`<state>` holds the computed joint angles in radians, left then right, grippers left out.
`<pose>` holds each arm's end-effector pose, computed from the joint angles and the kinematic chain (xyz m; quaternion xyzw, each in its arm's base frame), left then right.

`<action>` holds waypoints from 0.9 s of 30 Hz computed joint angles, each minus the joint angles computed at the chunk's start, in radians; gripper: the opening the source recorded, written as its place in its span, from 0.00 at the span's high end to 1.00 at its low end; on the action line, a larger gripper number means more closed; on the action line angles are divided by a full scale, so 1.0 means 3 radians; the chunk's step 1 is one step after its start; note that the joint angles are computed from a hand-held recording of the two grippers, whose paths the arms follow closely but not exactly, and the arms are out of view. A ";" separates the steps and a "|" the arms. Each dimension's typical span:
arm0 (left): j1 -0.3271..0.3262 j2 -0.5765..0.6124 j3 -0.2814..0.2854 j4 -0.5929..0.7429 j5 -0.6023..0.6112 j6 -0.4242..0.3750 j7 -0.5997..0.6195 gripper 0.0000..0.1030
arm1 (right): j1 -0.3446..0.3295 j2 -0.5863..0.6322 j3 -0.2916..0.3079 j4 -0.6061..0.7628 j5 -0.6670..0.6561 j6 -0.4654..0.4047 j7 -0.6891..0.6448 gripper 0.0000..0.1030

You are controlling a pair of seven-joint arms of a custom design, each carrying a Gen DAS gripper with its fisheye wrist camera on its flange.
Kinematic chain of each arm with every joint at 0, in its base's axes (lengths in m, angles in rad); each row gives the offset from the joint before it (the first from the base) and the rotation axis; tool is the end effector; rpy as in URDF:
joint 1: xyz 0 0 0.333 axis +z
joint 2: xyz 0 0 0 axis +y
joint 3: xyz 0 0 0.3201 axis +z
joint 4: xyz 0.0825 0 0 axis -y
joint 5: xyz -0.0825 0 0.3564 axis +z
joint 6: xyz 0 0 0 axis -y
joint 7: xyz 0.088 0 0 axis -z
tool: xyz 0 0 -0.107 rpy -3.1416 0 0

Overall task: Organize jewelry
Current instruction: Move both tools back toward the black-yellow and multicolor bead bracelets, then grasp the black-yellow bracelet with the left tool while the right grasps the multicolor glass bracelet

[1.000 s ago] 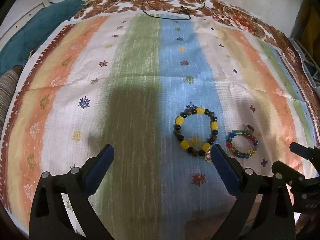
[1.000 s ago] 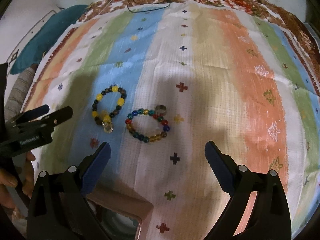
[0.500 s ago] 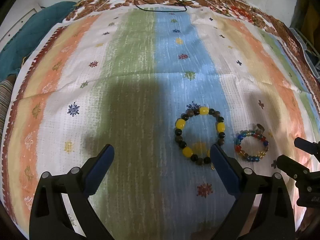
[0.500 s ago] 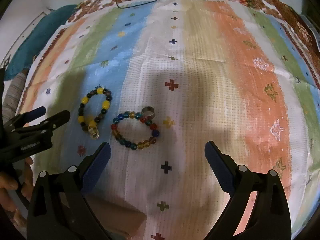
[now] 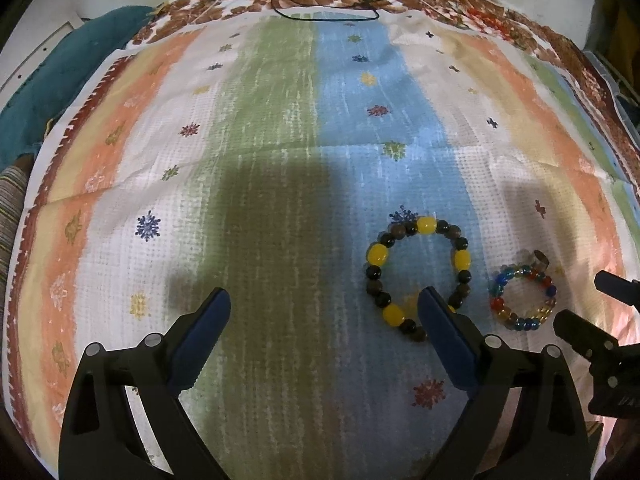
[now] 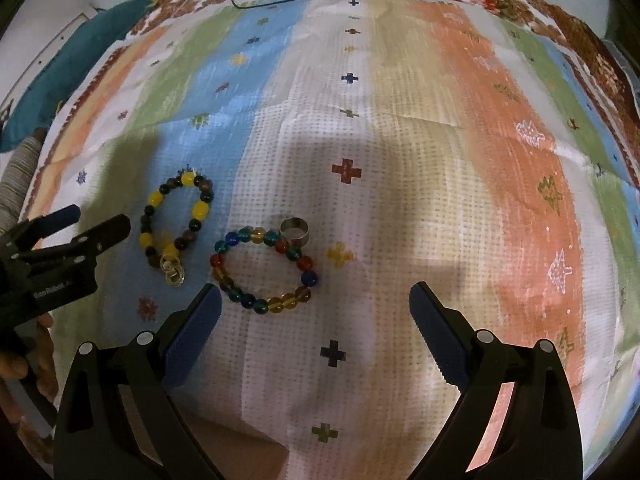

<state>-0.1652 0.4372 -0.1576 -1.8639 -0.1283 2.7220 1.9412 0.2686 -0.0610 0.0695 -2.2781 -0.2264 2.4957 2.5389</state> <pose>0.6256 -0.1928 0.3526 -0.4730 0.8530 -0.1943 0.1041 0.4815 0.1711 0.4299 -0.5173 0.8407 -0.0994 0.1257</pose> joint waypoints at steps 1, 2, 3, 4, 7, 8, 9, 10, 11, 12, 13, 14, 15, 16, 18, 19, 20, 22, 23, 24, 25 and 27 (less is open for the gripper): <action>-0.0011 0.0011 0.0008 0.0010 0.0010 -0.0006 -0.0013 0.12 | -0.0002 0.0000 -0.0001 -0.0007 0.0001 0.0010 0.0008 0.07; -0.0021 0.0022 0.0016 0.0020 0.0021 -0.0012 -0.0026 0.13 | -0.0004 0.0000 -0.0002 -0.0011 0.0000 0.0012 0.0011 0.07; -0.0034 0.0034 0.0024 0.0031 0.0040 -0.0021 -0.0035 0.14 | -0.0006 0.0005 -0.0003 -0.0013 0.0006 0.0009 0.0009 0.07; -0.0048 0.0038 0.0033 0.0033 0.0063 -0.0022 -0.0044 0.16 | -0.0007 0.0014 -0.0005 -0.0015 0.0016 0.0005 0.0006 0.07; -0.0187 0.0028 0.0175 -0.0030 0.0312 0.0071 -0.0167 0.26 | -0.0006 0.0050 -0.0007 -0.0009 0.0045 -0.0012 -0.0050 0.23; -0.0211 0.0032 0.0200 -0.0038 0.0376 0.0081 -0.0198 0.30 | -0.0006 0.0066 -0.0009 -0.0006 0.0061 -0.0027 -0.0072 0.28; -0.0234 0.0048 0.0225 -0.0026 0.0436 0.0055 -0.0233 0.32 | -0.0006 0.0076 -0.0012 -0.0014 0.0090 -0.0023 -0.0096 0.29; -0.0237 0.0052 0.0234 -0.0030 0.0467 0.0060 -0.0262 0.33 | -0.0008 0.0079 -0.0014 -0.0026 0.0103 -0.0017 -0.0092 0.31; -0.0217 0.0055 0.0217 -0.0036 0.0463 0.0073 -0.0267 0.33 | -0.0009 0.0075 -0.0012 -0.0037 0.0093 -0.0013 -0.0076 0.33; -0.0176 0.0056 0.0180 -0.0041 0.0430 0.0078 -0.0244 0.33 | -0.0009 0.0074 -0.0012 -0.0040 0.0089 -0.0008 -0.0077 0.33; -0.0143 0.0054 0.0145 -0.0044 0.0398 0.0071 -0.0215 0.37 | -0.0008 0.0073 -0.0010 -0.0038 0.0085 -0.0011 -0.0082 0.34; -0.0111 0.0058 0.0111 -0.0032 0.0359 0.0033 -0.0181 0.47 | -0.0006 0.0070 -0.0010 -0.0042 0.0095 0.0009 -0.0096 0.38; -0.0100 0.0067 0.0102 -0.0007 0.0341 -0.0033 -0.0172 0.55 | -0.0005 0.0066 -0.0010 -0.0047 0.0102 0.0022 -0.0105 0.40; -0.0089 0.0089 0.0100 0.0038 0.0317 -0.0131 -0.0183 0.60 | -0.0005 0.0063 -0.0010 -0.0050 0.0104 0.0031 -0.0109 0.43; -0.0035 0.0093 0.0057 0.0049 0.0221 -0.0155 -0.0160 0.60 | -0.0004 0.0057 -0.0010 -0.0061 0.0116 0.0047 -0.0110 0.44; -0.0011 0.0097 0.0039 0.0077 0.0181 -0.0210 -0.0142 0.60 | -0.0006 0.0052 -0.0012 -0.0074 0.0128 0.0064 -0.0109 0.44; 0.0031 0.0101 0.0001 0.0103 0.0098 -0.0253 -0.0118 0.60 | -0.0007 0.0047 -0.0014 -0.0081 0.0142 0.0076 -0.0109 0.44; 0.0125 0.0100 -0.0080 0.0141 -0.0117 -0.0320 -0.0077 0.60 | -0.0014 0.0032 -0.0022 -0.0104 0.0199 0.0115 -0.0099 0.44; 0.0150 0.0098 -0.0104 0.0153 -0.0192 -0.0339 -0.0055 0.60 | -0.0017 0.0028 -0.0026 -0.0113 0.0235 0.0139 -0.0090 0.44; 0.0168 0.0092 -0.0127 0.0153 -0.0249 -0.0347 -0.0014 0.60 | -0.0020 0.0025 -0.0027 -0.0122 0.0245 0.0154 -0.0084 0.44; 0.0175 0.0092 -0.0138 0.0153 -0.0284 -0.0347 0.0027 0.60 | -0.0020 0.0028 -0.0024 -0.0122 0.0240 0.0154 -0.0077 0.44; 0.0158 0.0088 -0.0138 0.0135 -0.0311 -0.0310 0.0082 0.60 | -0.0018 0.0041 -0.0015 -0.0117 0.0196 0.0148 -0.0058 0.44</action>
